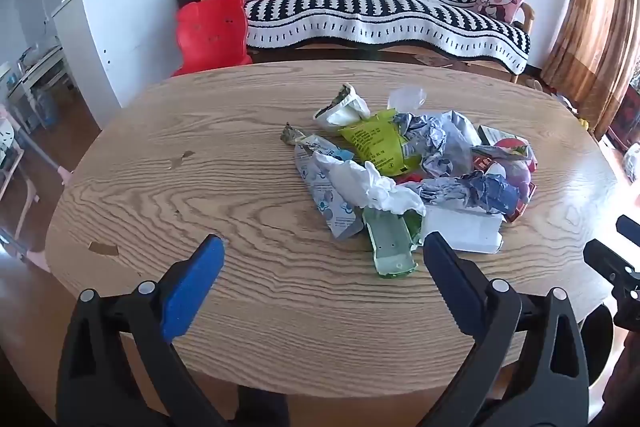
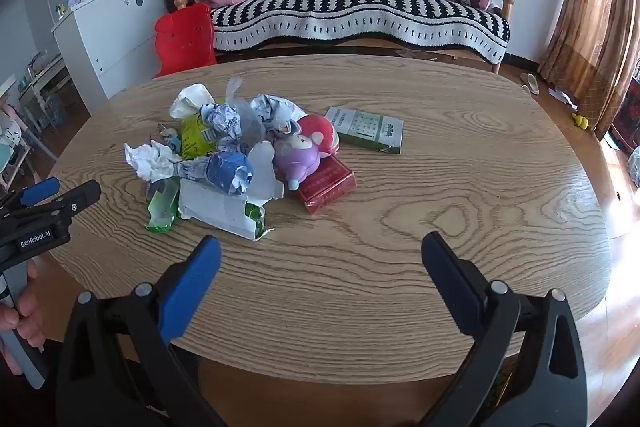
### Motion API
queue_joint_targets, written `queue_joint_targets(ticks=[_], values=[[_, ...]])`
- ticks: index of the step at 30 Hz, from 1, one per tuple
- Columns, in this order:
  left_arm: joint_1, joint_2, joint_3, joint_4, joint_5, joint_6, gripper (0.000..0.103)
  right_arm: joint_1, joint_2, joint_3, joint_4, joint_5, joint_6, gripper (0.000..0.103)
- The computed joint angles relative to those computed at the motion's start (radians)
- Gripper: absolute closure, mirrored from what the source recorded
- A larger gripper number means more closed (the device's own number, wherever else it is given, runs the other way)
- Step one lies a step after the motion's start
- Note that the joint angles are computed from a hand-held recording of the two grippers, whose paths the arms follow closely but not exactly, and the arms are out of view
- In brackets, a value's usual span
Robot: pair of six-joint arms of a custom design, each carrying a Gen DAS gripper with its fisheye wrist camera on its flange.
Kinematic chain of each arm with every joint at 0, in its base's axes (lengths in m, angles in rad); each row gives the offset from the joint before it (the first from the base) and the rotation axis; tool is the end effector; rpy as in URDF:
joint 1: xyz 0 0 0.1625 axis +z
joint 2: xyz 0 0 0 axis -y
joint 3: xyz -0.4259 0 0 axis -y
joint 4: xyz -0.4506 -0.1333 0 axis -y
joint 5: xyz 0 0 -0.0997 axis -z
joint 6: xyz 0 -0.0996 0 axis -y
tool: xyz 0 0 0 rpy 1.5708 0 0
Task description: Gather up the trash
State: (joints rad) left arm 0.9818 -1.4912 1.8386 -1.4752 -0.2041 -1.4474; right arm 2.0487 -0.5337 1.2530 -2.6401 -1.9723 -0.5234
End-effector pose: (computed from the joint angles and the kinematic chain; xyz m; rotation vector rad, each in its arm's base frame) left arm -0.1075 -0.5764 0.3727 -0.4627 1.8285 -1.0665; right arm 0.4659 -0.6943 0.0303 1.2095 -2.4127 0.4643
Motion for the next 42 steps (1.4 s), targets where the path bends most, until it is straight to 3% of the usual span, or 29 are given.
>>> queue_joint_targets(ticks=[42], values=[[0.003, 0.007, 0.003, -0.024, -0.017, 0.019, 0.006, -0.008, -0.007, 0.006, 0.019, 0.035, 0.016, 0.006]])
